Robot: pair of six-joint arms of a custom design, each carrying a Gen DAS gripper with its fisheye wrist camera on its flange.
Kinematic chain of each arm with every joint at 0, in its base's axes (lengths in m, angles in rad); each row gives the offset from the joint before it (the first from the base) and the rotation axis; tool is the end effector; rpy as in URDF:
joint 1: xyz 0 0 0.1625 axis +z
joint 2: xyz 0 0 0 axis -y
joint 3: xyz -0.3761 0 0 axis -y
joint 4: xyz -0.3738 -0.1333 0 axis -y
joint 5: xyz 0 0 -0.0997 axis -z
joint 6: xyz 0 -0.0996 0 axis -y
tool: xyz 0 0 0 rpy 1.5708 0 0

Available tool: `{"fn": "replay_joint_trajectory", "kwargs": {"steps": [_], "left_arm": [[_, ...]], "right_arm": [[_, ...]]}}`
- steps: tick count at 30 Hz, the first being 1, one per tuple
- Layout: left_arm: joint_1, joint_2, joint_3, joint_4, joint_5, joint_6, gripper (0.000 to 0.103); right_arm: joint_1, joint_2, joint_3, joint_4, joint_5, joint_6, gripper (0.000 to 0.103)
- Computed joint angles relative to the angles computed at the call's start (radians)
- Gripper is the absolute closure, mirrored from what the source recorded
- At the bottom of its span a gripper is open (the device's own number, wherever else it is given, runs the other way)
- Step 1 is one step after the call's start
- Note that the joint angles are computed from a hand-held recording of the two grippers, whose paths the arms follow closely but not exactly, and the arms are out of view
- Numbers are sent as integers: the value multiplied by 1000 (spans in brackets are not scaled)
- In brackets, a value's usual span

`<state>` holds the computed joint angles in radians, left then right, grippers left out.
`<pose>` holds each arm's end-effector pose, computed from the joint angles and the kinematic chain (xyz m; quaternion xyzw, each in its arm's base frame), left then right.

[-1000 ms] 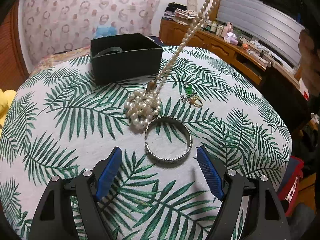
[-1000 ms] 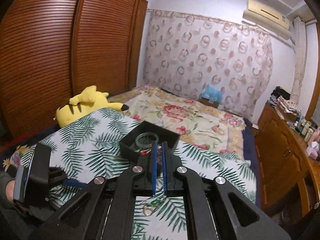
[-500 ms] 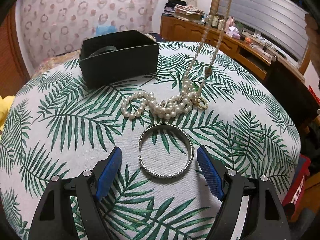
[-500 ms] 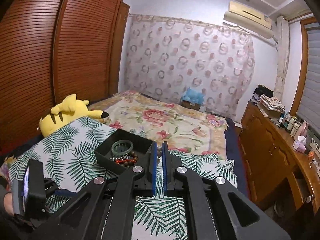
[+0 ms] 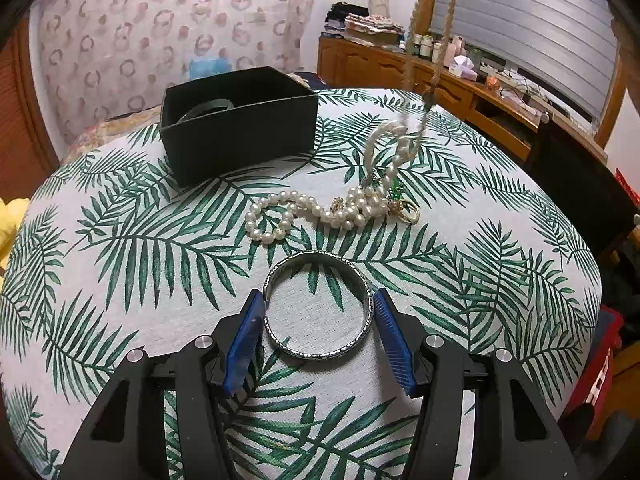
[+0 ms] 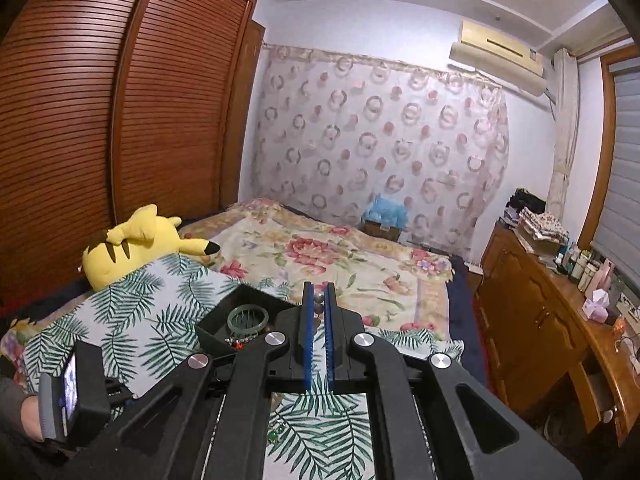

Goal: Organize jewelry
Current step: 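Lift the pearl necklace with the right tool and carry it toward the box, then carry the silver bangle into the box with the left tool while the right drops the pearls in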

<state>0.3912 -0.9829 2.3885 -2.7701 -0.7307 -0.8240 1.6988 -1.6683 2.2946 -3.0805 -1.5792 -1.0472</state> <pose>-0.2482 -0.3268 0.0213 0.2020 0.8865 -0.2911 0.2978 0.1833 -0.3862 0.3316 0.4997 -0.7534 0.3814 0.1930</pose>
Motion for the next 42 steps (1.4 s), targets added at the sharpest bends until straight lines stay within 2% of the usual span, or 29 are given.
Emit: {"fn": "replay_joint_trajectory", "kwargs": {"steps": [7,14,18,32,42], "left_arm": [[-14,-19,14,-12,21,-2,49],[-40,-80,27,-2,56,10,49],[-38,-118,17,-5,87,58,49],[61,-156,-76,-73,151,261,49],[147,-131,-153,-120,132,373,49]], "right_arm": [[50,-17,-23,17,-16,-2,98],[44,0,-33,33,-28,7,98],[38,32,-43,30,-23,3,98],[73,202,-183,55,-1,25,97],[93,315,-308,103,18,52,97]]}}
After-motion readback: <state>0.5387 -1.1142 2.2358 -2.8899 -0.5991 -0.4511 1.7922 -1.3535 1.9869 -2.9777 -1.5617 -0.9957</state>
